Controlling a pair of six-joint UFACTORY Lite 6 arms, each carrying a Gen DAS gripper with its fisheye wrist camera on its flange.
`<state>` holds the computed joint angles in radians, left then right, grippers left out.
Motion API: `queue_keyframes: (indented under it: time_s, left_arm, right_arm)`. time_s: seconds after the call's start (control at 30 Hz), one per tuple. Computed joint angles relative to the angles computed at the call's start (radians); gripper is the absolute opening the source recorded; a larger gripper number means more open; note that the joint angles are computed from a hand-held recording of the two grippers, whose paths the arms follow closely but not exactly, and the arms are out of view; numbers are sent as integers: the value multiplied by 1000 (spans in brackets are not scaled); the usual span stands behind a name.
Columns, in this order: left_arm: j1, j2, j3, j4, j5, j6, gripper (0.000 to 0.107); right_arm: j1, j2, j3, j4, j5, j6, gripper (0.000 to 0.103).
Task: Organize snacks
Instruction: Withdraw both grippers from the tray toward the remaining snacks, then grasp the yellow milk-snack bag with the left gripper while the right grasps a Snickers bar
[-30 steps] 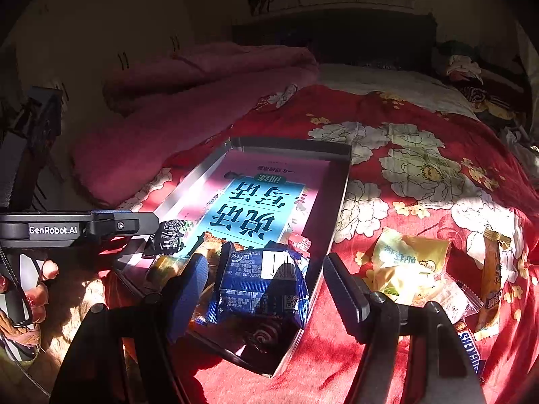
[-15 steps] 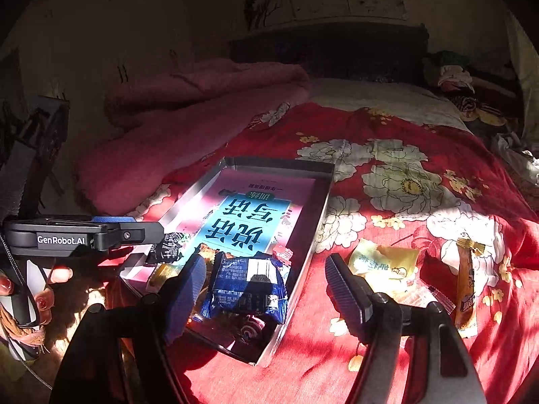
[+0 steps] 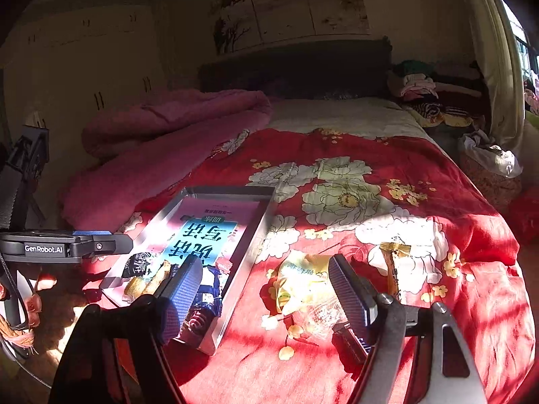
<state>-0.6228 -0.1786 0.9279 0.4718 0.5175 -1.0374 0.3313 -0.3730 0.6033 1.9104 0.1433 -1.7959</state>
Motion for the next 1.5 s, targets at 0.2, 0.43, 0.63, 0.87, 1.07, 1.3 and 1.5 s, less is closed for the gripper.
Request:
queue_keyframes:
  time_s: [0.2, 0.43, 0.63, 0.87, 1.07, 1.3, 1.5]
  left_arm:
    - [-74, 71, 86, 25, 28, -39, 69]
    - [-139, 157, 188, 34, 57, -49, 69]
    - [-174, 234, 284, 49, 78, -49, 69]
    - [-195, 333, 389, 43, 91, -30, 69]
    - [-200, 411, 452, 24, 88, -15, 69]
    - [-192, 478, 491, -9, 74, 19, 69]
    - [-178, 513, 499, -42, 57, 49, 69]
  right_arm:
    - [-177, -92, -51, -237, 99, 226, 77]
    - [-403, -108, -71, -313, 228, 292, 77]
    - [-507, -80, -69, -327, 269, 295, 77]
    - [-545, -36, -61, -359, 280, 303, 77]
    - [-461, 26, -51, -452, 209, 357, 77]
    - [-383, 127, -28, -535, 166, 399, 77]
    - [-325, 237, 4, -626, 139, 463, 66]
